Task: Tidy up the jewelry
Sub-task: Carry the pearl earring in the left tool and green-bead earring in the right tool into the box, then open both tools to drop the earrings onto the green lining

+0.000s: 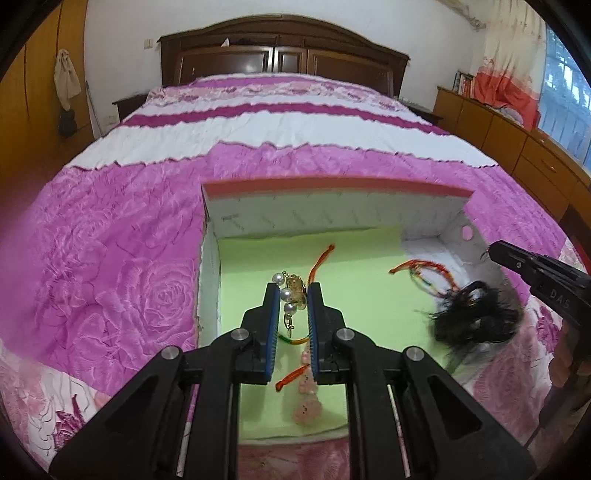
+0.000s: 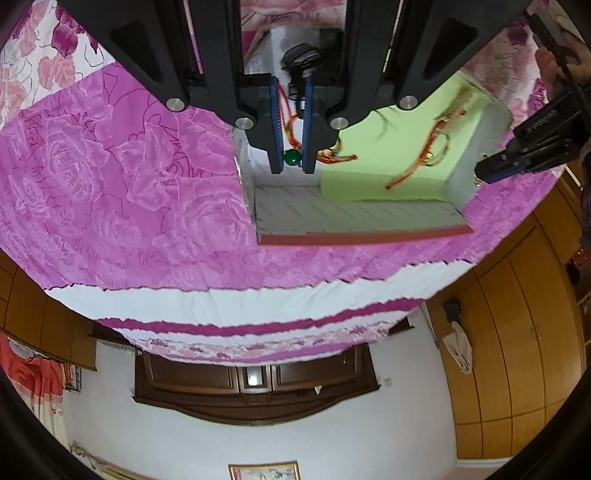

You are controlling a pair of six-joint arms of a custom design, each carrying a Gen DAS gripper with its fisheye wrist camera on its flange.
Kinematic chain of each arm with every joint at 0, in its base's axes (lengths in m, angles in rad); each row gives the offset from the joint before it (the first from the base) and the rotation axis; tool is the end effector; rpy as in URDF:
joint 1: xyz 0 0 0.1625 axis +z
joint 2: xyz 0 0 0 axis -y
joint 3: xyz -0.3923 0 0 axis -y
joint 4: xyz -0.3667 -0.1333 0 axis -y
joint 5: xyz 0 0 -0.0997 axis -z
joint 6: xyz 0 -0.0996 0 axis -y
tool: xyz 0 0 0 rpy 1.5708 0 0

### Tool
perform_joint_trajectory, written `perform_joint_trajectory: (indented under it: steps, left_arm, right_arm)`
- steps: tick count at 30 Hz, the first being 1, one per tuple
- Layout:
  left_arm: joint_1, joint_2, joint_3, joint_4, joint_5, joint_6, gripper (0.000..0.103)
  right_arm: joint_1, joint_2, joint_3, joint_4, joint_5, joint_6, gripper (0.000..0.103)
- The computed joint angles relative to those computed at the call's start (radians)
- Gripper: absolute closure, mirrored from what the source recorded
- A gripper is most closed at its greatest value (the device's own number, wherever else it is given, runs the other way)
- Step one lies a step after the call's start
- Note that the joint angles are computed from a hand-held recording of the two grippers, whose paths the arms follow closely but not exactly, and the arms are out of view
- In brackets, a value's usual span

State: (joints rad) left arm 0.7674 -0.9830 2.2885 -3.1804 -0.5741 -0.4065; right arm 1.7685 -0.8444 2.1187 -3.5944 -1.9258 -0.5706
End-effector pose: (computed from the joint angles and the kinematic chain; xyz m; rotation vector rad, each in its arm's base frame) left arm -0.1553 -0.4512 0.1133 0.2643 2.2827 -0.9973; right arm 0.1958 -0.4751 0.1046 0.7804 -2.4053 0.8908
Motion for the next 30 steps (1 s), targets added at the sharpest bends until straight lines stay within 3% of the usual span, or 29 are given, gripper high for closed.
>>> perform_joint_trajectory:
  steps: [7, 14, 30]
  left_arm:
    - [0.047, 0.010, -0.018, 0.056, -0.035, -0.043, 0.097]
    - [0.048, 0.011, -0.025, 0.088, -0.019, -0.058, 0.096]
    - [-0.006, -0.054, 0.015, 0.164, -0.017, -0.134, 0.085]
  right_arm:
    - [-0.019, 0.042, -0.030, 0.023, -0.043, -0.021, 0.091]
    - [-0.035, 0.065, -0.045, 0.029, -0.065, -0.019, 0.091]
    - [-0.036, -0.004, 0.003, 0.060, 0.007, 0.036, 0.082]
